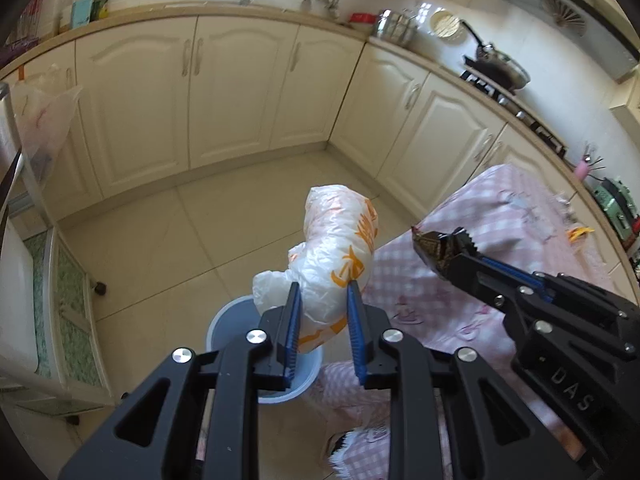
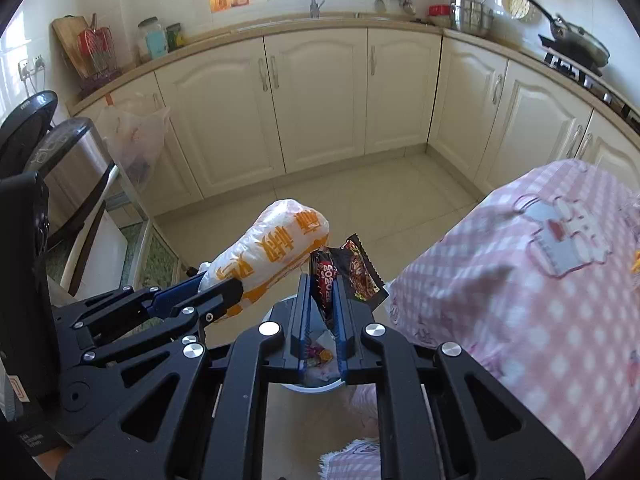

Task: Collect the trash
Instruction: 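Carry both items over the blue bin and open both tools to drop them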

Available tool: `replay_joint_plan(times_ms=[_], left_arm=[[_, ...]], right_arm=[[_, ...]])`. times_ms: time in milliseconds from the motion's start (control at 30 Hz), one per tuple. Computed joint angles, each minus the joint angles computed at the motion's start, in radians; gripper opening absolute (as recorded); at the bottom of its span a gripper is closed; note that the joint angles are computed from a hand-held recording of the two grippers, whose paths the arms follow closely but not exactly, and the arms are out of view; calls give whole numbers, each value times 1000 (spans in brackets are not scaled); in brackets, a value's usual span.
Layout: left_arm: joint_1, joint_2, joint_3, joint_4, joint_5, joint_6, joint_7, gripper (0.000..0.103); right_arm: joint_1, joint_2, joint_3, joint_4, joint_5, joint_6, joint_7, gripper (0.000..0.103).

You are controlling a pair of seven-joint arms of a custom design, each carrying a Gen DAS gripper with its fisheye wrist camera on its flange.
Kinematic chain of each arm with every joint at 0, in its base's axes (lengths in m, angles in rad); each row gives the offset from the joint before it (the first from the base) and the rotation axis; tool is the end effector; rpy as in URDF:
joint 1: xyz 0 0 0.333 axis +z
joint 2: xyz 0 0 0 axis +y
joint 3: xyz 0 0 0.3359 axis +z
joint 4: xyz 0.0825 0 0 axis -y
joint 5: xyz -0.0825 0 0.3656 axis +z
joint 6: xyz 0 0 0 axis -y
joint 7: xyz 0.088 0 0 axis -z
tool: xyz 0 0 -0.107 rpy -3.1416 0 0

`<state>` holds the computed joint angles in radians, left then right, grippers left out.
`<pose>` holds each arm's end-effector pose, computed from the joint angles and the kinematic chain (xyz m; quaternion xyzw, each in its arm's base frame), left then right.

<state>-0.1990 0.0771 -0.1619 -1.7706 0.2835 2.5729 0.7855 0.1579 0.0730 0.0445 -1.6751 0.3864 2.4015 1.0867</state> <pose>0.5786 -0.2192 0.6193 -0.7337 0.5710 -0.3215 0.1795 0.6033 0.1254 0.6478 -0.7999 0.4819 -0.1498 0.3248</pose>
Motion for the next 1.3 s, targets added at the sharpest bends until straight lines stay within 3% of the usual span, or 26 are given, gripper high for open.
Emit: replay_joint_plan(times_ms=[367,600,1100,1300], left_arm=[[7,105,28,44,-59,-50,67,22],[-7,143,51,71,-52,-45,64,40],[9,101,55,5,-74,-18,57,41],[17,82,54,-13,-62,-14,38,45]], right_arm=[[-4,110,24,65,-47,-23,63,9],[-14,142,37,91,-58,-26,83,9],[-14,146,45,103,-71,-48,84,9],[-14,150,47,110,-64,-49,71,10]])
